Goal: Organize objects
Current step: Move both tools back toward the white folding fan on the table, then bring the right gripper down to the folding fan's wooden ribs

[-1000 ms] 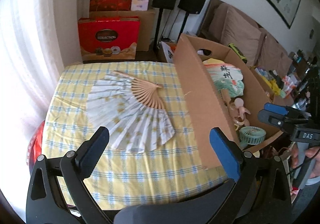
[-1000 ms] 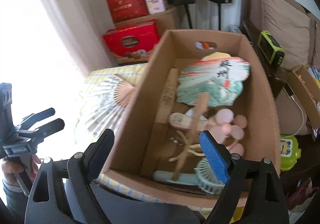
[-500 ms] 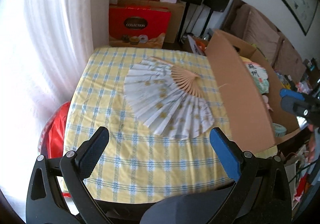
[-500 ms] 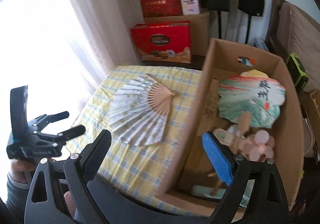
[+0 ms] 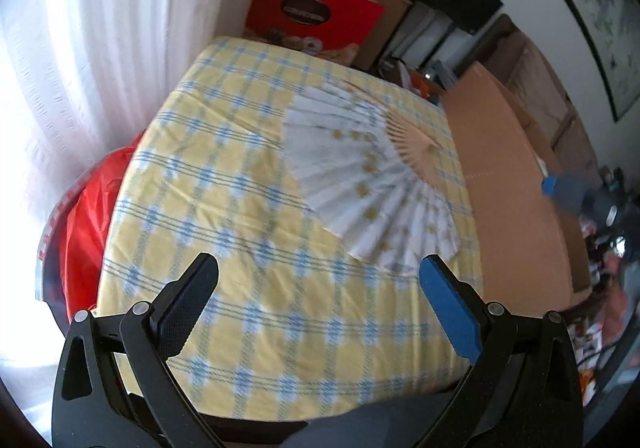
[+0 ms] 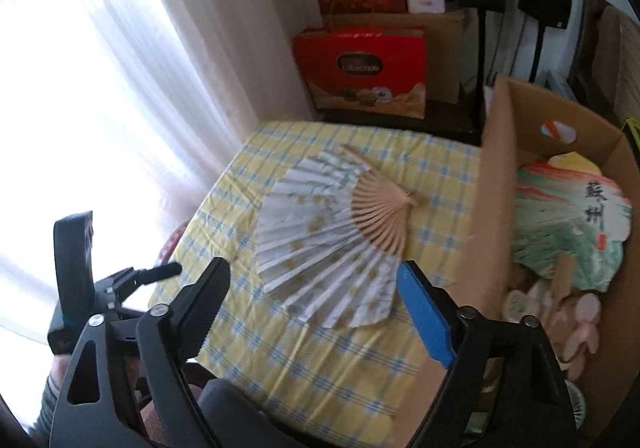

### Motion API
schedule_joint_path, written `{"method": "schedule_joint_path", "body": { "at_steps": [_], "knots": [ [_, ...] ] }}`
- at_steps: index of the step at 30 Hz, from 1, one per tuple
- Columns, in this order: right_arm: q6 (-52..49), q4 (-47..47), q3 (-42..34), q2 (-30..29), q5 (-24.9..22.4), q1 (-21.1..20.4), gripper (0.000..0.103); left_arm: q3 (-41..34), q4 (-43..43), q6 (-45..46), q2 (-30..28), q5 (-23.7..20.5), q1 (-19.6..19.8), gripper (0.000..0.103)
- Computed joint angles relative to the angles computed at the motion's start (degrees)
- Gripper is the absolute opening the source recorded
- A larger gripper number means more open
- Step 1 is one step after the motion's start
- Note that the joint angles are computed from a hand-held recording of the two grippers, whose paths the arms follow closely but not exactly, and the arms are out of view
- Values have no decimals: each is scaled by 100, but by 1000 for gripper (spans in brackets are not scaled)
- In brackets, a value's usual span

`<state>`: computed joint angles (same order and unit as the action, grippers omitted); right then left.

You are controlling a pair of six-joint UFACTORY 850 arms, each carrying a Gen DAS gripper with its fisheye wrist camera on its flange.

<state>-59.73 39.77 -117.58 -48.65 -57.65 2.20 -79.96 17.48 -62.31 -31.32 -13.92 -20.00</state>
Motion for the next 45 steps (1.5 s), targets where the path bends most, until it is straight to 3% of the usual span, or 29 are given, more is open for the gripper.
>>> {"method": "schedule_joint_path", "body": {
  "at_steps": [5,8,16,18,20,26,29,34,39,42,44,45],
  "knots": [
    [118,-343,327,15,310,200,64,39,-322,279,-38,180,137,98],
    [195,-561,584,63,641,307,60,-47,-869,865,-145,191,183,93],
    [579,-1270,1131,191,1736,531,58,-266,-3379,3303,-409,285,239,85],
    [726,-1487,1159,163,1901,557,58,-330,-3581,3520,-464,260,227,82],
    [866,-1682,1174,134,2019,572,56,-419,-3443,3449,-528,183,203,77],
    [1100,-2033,1157,39,2157,584,56,-825,-1973,2317,-795,-278,90,67],
    [1280,-2180,1121,-9,2245,593,59,-913,-1945,2334,-868,-350,80,66],
    [1608,-2382,845,-221,2064,590,62,-1002,-2235,2647,-951,-362,77,55],
    [1726,-2416,799,-283,1976,600,61,-1222,-1265,1896,-1079,-630,14,45],
    [1623,-2316,824,-268,1924,580,50,-1400,-349,1219,-1186,-960,-44,40],
    [1627,-2420,946,-197,2045,598,34,-1487,-173,1151,-1240,-1072,-41,36],
    [1496,-2325,975,-179,2024,588,32,-1517,-137,1134,-1258,-1107,-38,34]
  ]
}}
